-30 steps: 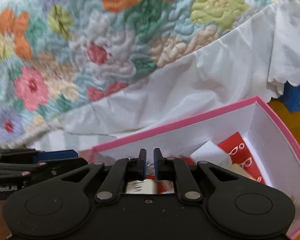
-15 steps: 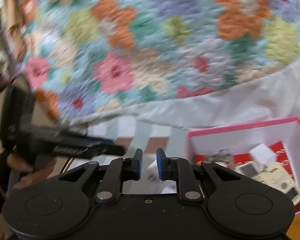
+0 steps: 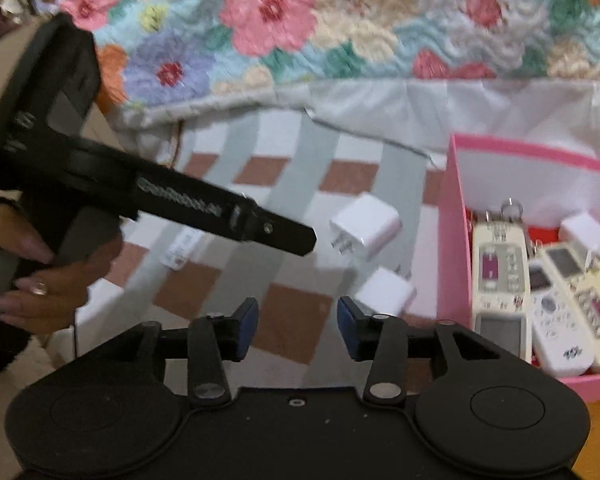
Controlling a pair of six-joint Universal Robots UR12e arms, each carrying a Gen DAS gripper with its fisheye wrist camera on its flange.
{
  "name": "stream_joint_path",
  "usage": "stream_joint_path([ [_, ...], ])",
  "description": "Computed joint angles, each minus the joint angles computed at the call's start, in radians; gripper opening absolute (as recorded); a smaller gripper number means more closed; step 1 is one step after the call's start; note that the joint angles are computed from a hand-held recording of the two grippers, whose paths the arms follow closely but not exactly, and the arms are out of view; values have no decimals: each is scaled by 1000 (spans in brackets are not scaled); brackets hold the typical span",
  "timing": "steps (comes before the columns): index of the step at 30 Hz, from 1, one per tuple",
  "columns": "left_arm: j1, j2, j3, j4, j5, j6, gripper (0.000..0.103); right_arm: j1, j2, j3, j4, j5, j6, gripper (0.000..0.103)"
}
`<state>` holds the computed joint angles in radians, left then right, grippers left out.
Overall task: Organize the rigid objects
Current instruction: 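Move both grippers toward the small white chargers on the mat, then close both grippers together on the small white charger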
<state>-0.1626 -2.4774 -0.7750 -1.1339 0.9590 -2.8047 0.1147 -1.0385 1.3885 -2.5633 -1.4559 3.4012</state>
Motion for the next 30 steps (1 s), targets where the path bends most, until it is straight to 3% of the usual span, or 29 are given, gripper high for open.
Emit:
stream_joint_path([
  [4,-4,-9,-11,13,1,20,48,20,27,-8,15,-79,51,62],
  [9,-20,-2,-69,118,29,72,58,40,55,-11,2,-163,67,68],
  [14,-22,-31,-51,125,-14,25,58,52,84,-30,10,-220,15,67],
  [17,-21,-52,-34,118,-42,3,56,56,97,-40,11,-243,32,67],
  [25,-19,-92,34,28,-75,-6,31,72,117,-56,0,-321,141,70],
  [27,-14,-108,64,-23,-106,-8,22,74,121,-59,-9,-331,149,72],
  [30,-11,-130,115,-115,-132,32,16,78,130,-72,2,-337,118,79],
])
